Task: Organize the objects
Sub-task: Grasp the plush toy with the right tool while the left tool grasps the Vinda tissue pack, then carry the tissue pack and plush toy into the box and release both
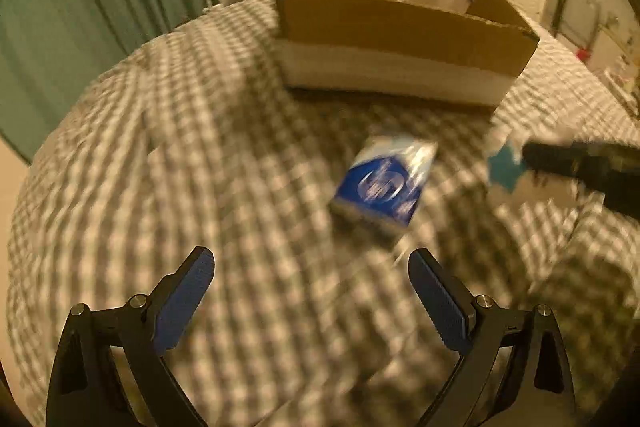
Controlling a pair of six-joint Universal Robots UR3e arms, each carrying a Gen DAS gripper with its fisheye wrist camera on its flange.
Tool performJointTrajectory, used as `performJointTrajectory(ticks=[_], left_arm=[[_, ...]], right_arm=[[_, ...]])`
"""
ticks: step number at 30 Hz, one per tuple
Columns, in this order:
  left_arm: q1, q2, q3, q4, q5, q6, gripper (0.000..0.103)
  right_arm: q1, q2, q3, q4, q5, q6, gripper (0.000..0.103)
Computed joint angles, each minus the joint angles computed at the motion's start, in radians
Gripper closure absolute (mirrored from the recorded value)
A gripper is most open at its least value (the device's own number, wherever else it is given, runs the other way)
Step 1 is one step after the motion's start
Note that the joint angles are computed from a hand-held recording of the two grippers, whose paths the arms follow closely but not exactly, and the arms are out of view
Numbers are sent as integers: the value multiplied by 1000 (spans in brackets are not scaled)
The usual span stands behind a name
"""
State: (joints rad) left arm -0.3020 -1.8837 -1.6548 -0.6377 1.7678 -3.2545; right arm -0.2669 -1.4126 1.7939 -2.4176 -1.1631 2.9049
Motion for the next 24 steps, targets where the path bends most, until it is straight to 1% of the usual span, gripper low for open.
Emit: performJointTrajectory(ticks=[3,6,9,11,12,13,14,15,16,19,24], left_arm=[[0,-102,113,-7,-26,-18,3],[-6,-202,221,-15,-26,-27,3],[-1,-255,261,5,-54,-26,3],[1,-284,274,13,-66,-14,7],[1,-294,277,11,-70,-7,15],[3,-300,276,11,-81,3,23],[3,-303,272,16,-88,13,27],[0,-303,267,24,-86,21,36],[-4,-301,263,31,-81,29,38],[-15,-290,235,62,-59,52,39],[-17,-231,171,63,-38,50,40]], right_arm=[[-46,9,26,-10,42,-4,64],[-83,3,45,-43,56,-2,64],[-101,2,56,-102,18,-7,64],[-114,7,64,-122,-2,-4,64],[-98,32,58,-143,-12,16,64],[-103,40,53,-135,-7,13,64],[-99,51,45,-130,-6,15,64],[-98,58,38,-119,-4,10,64],[-90,64,33,-117,-8,10,64],[-69,90,15,-124,-23,14,64],[-47,97,28,-161,-40,39,64]])
